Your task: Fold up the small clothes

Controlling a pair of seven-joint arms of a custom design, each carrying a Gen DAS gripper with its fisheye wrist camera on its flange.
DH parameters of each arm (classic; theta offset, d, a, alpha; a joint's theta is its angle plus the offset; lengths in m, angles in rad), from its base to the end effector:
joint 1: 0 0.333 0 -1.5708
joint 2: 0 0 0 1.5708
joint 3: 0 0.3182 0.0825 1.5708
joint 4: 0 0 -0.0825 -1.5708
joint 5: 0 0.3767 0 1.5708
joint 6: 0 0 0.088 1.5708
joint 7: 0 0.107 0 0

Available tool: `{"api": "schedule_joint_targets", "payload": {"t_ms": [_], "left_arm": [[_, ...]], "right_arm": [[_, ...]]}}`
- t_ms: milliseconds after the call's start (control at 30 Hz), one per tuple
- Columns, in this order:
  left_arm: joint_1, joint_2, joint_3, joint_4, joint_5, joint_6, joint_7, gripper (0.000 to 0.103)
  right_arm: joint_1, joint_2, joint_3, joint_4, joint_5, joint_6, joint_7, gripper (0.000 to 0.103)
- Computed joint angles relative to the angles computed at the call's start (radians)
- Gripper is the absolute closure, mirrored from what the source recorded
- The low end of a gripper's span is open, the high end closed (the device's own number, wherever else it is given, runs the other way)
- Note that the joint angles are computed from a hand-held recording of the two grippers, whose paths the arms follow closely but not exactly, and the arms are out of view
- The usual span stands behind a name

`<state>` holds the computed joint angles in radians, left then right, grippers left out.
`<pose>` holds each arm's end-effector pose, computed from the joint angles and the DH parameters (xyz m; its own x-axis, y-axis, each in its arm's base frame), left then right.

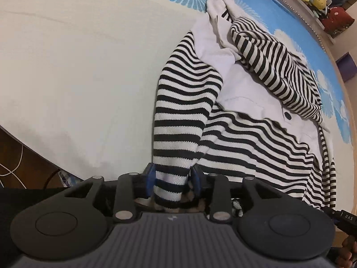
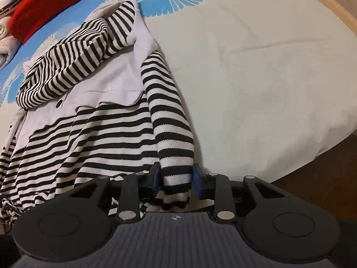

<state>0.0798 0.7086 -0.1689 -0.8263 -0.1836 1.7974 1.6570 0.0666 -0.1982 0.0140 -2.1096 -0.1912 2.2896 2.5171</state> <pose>0.7539 -0.0293 0.5436 -0.1377 -0.9542 0.2657 -0.9580 0.0601 -0.2804 0.5209 0.0382 0.5466 -0.6570 -0.7311 -0.1838 -0.6486 0.6725 -0.3566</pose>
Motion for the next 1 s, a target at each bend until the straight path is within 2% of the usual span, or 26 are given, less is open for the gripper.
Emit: {"api": "schedule_joint_targets", "payload": {"t_ms": [100,267,1000], "left_arm": [[-0.011,0.028,0.008,0.048,0.022,-0.033,-0.009,0.06],[-0.019,0.026,0.01,0.031,0.036,-0.019,-0.019,0.057],[-0.013,0.018,0.009,0.019,0.034,-0.017,-0.032,0.055]], "right_arm": [[0.003,0.003,0.001,-0.002,0.002,-0.011,-0.003,0.066],[0.007,0.009,0.001,0.002,0.003,-0.023,-0.011,0.062],[0.012,0.014,-0.001,0.009,0.003,-0.033,-0.044,0.062]]}}
